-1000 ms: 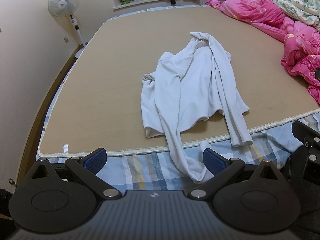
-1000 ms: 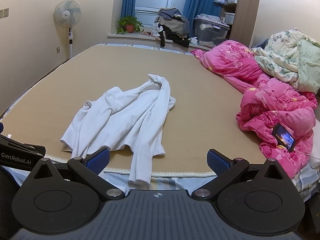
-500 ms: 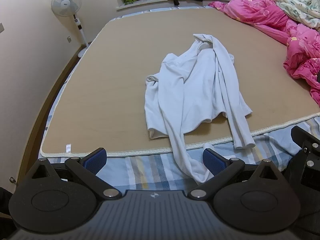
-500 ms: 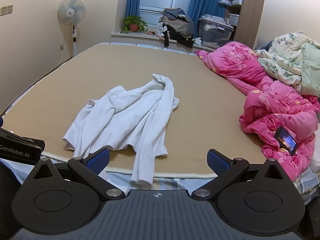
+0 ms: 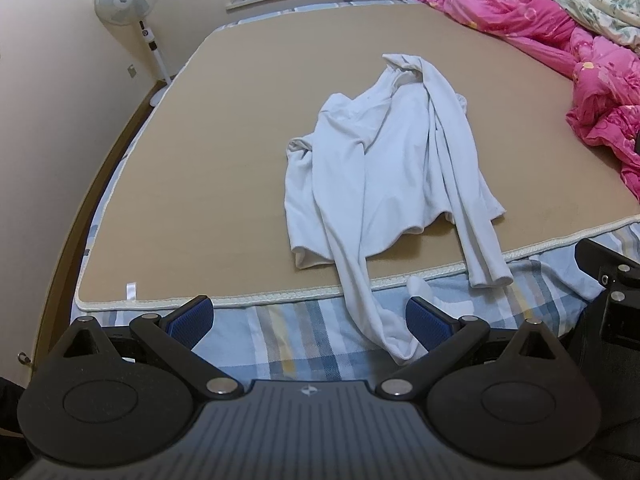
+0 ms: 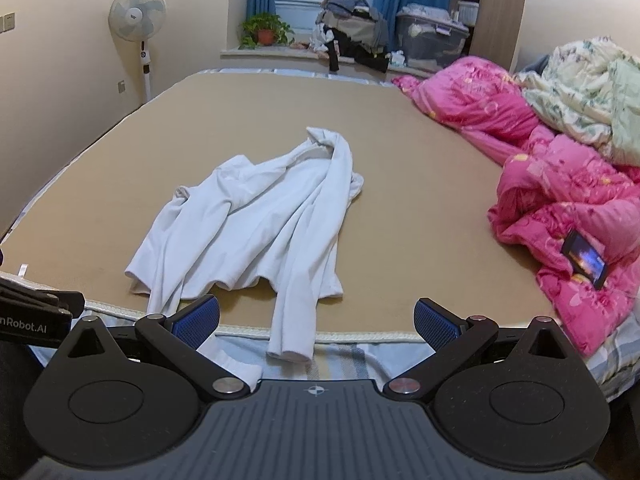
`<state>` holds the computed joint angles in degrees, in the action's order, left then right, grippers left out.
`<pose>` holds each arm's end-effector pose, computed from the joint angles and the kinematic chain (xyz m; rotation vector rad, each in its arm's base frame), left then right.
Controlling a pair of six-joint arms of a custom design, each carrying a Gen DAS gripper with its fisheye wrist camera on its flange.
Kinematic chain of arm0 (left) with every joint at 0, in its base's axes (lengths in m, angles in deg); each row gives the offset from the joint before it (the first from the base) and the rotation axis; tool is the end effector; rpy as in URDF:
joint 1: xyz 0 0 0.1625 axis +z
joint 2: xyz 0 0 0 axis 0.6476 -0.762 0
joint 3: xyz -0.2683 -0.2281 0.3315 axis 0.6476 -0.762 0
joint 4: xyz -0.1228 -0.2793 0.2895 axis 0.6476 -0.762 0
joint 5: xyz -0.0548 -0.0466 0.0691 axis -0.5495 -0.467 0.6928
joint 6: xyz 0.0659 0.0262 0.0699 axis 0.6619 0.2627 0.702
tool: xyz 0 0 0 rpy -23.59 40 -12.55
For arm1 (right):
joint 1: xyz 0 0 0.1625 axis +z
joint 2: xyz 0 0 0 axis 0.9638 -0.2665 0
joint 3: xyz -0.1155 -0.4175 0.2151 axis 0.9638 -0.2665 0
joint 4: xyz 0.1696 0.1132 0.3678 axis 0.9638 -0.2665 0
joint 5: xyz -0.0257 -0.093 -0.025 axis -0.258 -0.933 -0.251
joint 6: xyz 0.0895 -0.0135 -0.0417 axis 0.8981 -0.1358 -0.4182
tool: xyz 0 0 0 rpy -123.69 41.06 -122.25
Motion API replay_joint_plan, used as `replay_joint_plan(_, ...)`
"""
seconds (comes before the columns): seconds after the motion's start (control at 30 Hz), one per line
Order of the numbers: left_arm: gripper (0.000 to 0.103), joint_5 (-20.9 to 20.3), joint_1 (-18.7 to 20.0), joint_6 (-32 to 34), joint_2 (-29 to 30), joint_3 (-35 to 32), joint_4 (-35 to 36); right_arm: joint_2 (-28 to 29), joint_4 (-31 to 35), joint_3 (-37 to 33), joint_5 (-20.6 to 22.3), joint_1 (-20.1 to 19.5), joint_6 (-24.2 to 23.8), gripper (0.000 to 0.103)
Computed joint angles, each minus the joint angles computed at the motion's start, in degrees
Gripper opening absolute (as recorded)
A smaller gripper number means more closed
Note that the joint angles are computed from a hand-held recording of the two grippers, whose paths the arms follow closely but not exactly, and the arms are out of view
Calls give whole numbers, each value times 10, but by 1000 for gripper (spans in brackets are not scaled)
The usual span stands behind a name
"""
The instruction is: Fold small clothes
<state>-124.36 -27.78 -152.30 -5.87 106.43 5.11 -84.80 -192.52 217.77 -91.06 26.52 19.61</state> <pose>-0.4766 -0.3119 0.0828 0.0421 2.0006 -0.7424 0.1507 -0.3096 0.4831 0.8195 -2.2538 0.8155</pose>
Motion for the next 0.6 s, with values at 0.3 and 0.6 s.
replay_joint_plan(0.3, 102, 16, 50, 16, -13, 12, -9, 49, 26, -32, 9, -34, 14, 102)
replay_joint_plan(0.6, 102, 142, 206, 88, -51, 15, -105, 249, -118, -157, 35, -63, -119, 102)
